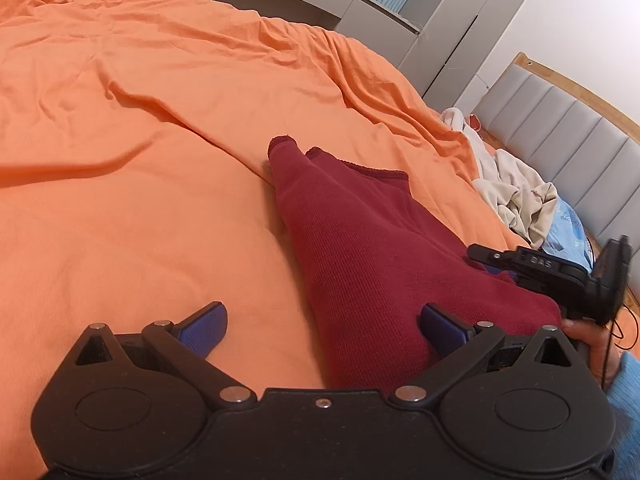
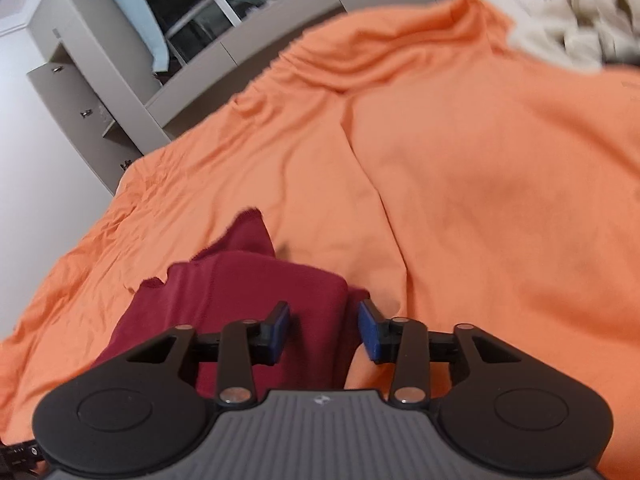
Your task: Fold small clothes
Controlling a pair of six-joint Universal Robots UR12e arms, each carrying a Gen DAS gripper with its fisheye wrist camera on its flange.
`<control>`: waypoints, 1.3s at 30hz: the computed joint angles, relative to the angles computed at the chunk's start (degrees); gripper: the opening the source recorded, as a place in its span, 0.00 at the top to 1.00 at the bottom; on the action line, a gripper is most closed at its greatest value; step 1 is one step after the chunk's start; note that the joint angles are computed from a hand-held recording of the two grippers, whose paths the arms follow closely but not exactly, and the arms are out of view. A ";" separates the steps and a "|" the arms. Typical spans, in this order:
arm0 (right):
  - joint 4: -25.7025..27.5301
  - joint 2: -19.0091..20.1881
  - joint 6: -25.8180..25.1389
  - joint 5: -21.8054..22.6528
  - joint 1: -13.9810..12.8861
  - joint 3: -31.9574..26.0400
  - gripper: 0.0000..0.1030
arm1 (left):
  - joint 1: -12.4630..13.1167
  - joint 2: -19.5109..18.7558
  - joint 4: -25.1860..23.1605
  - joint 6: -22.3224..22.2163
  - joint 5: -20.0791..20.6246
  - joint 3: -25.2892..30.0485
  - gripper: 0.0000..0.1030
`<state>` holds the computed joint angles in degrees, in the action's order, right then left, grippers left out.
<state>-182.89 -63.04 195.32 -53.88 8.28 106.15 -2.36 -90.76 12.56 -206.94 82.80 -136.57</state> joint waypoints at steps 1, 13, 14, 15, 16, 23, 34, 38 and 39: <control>1.64 -0.03 -0.05 0.09 -0.01 -0.16 0.53 | -0.01 -0.01 0.03 -0.01 0.00 -0.02 0.00; 5.97 -1.01 1.06 2.93 -0.36 0.56 0.64 | 0.15 0.14 -0.31 -0.08 -0.34 0.00 0.00; 5.44 -1.09 0.87 2.45 -0.20 0.68 0.65 | 0.34 0.24 -0.86 -0.14 -0.80 0.15 0.00; 5.01 -1.26 0.46 1.77 -0.01 0.82 0.66 | 0.68 0.44 -1.77 -0.21 -1.65 0.42 0.00; 4.69 -1.44 -0.08 1.09 0.20 0.96 0.67 | 1.28 0.85 -2.64 -0.20 -2.89 0.38 0.00; 0.91 -2.66 -5.88 -5.67 2.25 2.33 0.67 | 5.40 1.57 -9.09 1.12 -12.62 2.76 0.01; 1.92 -2.83 -7.85 -6.85 2.64 2.32 0.64 | 5.81 -0.64 -11.28 3.60 -13.46 4.23 0.00; 2.38 -2.76 -7.99 -7.05 2.71 2.08 0.64 | 5.02 -1.08 -11.40 3.34 -12.00 4.76 0.00; 2.38 -2.76 -7.98 -7.07 2.70 2.09 0.64 | 5.02 -1.22 -11.13 3.29 -12.03 4.73 0.00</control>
